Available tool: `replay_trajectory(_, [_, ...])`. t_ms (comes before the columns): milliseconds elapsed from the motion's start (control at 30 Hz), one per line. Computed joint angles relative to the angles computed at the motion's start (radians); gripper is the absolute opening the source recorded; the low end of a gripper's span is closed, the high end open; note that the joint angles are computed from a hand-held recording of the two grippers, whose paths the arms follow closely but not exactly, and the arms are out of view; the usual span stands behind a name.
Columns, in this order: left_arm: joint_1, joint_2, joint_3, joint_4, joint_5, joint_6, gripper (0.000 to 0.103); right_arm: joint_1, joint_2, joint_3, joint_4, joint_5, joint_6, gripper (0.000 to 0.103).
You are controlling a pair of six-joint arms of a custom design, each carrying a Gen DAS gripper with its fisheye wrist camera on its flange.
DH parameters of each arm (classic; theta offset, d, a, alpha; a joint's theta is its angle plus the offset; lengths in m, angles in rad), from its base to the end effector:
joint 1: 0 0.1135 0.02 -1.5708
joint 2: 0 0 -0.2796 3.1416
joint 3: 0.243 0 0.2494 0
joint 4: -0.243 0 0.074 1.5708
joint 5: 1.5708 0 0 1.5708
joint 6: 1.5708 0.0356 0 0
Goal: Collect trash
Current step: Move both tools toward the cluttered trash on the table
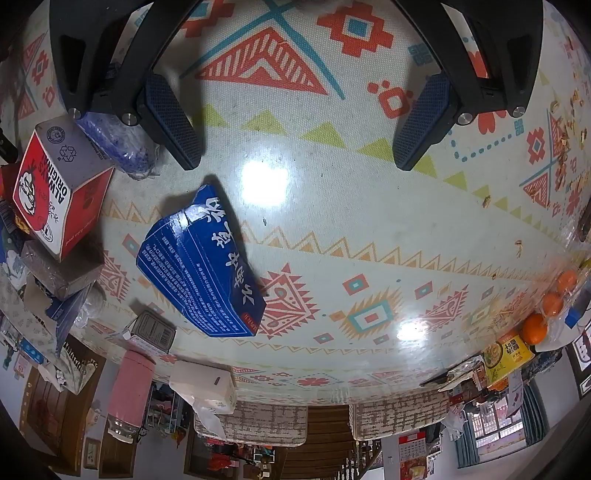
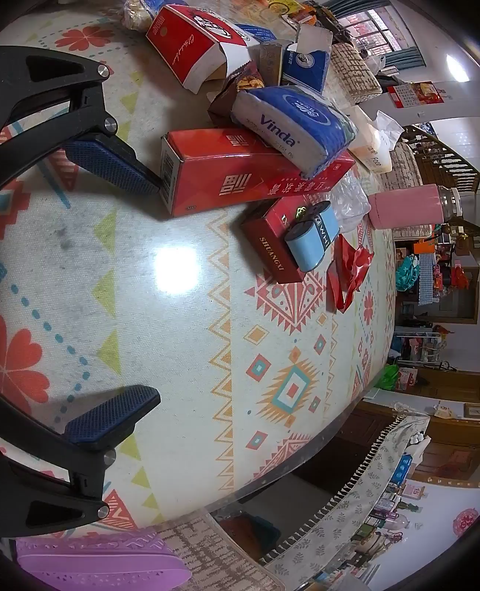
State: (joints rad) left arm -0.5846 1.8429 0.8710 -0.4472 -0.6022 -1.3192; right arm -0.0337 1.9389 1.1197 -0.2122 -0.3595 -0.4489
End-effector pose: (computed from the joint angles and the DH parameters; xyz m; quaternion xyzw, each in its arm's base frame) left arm 0.2586 -0.1470 0.1145 -0.3629 0.8807 0.1126 0.2828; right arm 0.3851 -0.0005 0.1464 -0.2421 0.9181 0.1047 0.2957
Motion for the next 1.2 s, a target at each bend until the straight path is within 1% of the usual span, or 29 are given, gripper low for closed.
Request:
replay_trajectory(167, [-0.006,-0.004,0.012,-0.026,0.014,-0.01,0.103,0.002,-0.001,-0.003,0.006,0.006,-0.001,0.103])
replay_trajectory(333, [-0.004,-0.011,0.0,-0.016,0.029,0.002,0.103,0.004,-0.001,-0.004,0.008,0.01,-0.001,0.103])
replay_trajectory(433, [-0.024,-0.009,0.002,-0.021,0.025,-0.005,0.103,-0.004,0.005,0.028,-0.054,0.009,-0.016,0.103])
replay_trajectory(500, [-0.028,-0.009,0.003,-0.021,0.026,0.001,0.103,0.002,-0.005,0.04,-0.096,0.04,0.0,0.103])
replay_trajectory(633, [-0.031,-0.005,0.011,-0.029,0.024,-0.003,0.103,0.016,-0.023,0.012,-0.085,0.085,0.054,0.103])
replay_trajectory(933, [-0.031,-0.004,0.012,-0.028,0.022,-0.005,0.103,0.011,-0.036,-0.016,-0.053,0.08,0.067,0.103])
replay_trajectory(1200, [-0.034,-0.005,0.013,-0.031,0.02,-0.01,0.103,0.009,-0.04,-0.021,-0.048,0.078,0.069,0.103])
